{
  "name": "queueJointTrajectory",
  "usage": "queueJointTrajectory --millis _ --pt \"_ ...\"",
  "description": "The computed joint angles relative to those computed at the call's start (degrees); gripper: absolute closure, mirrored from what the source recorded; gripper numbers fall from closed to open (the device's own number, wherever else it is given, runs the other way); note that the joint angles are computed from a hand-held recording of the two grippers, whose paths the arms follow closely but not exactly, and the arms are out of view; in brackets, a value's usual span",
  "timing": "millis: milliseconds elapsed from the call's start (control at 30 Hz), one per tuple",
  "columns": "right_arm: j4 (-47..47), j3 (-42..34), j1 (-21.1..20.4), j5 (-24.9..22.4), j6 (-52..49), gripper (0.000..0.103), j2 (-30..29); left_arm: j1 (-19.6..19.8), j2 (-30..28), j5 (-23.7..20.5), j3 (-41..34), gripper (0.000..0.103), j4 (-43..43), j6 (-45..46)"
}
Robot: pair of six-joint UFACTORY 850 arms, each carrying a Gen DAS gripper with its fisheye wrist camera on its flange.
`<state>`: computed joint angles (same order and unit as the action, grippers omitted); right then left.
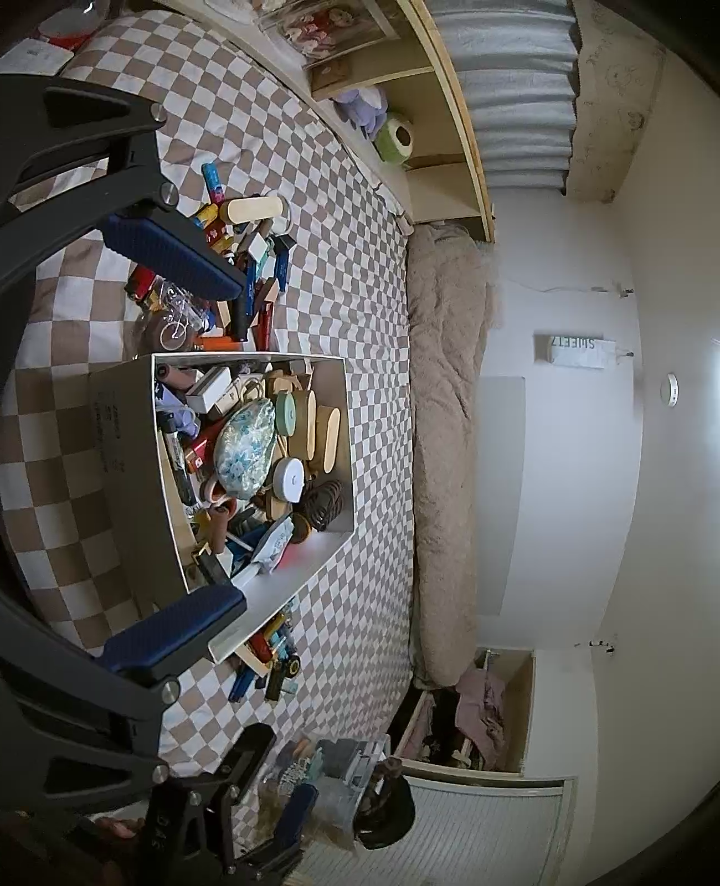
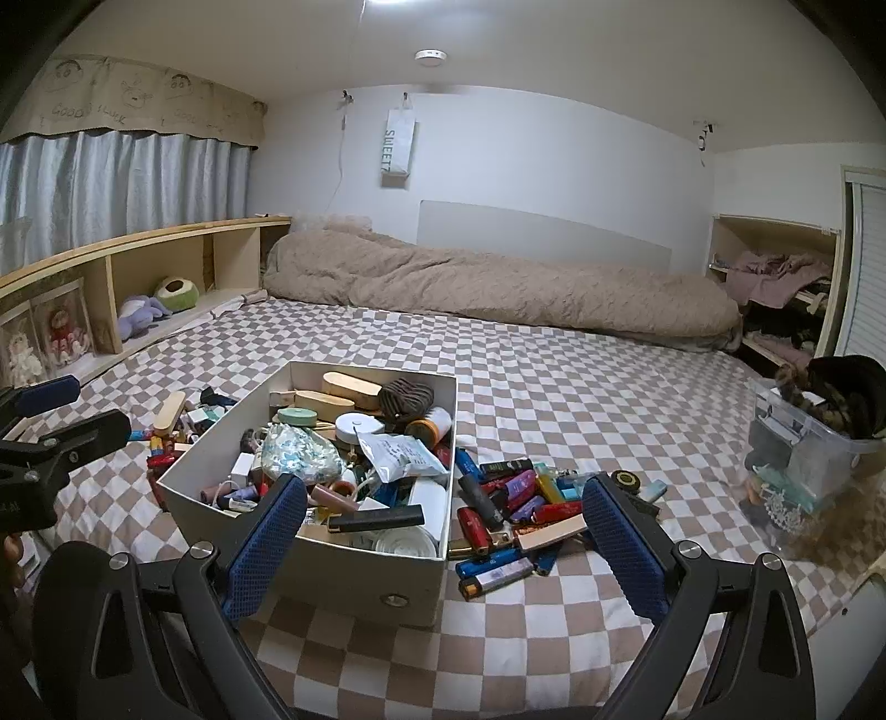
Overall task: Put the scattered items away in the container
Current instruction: 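Withdraw both open grippers up and away from the box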
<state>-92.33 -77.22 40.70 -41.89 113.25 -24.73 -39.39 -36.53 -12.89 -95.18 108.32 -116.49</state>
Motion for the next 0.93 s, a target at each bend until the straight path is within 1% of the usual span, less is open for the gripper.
queueJointTrajectory --millis 133,567,933 --pt "-0.1 0.1 0.1 -0.3 0.1 0.004 0.1 -0.2 -0.2 -0.7 -0.1 0.000 -2.5 2.7" --pt "0.1 0.4 0.1 -0.7 0.2 0.003 0.5 -0.2 -0.2 -0.7 -0.1 0.000 -3.6 3.7" --pt "0.2 0.4 0.1 -0.7 0.0 0.003 0.5 -0.5 -0.3 -1.8 0.6 0.000 -1.7 2.4"
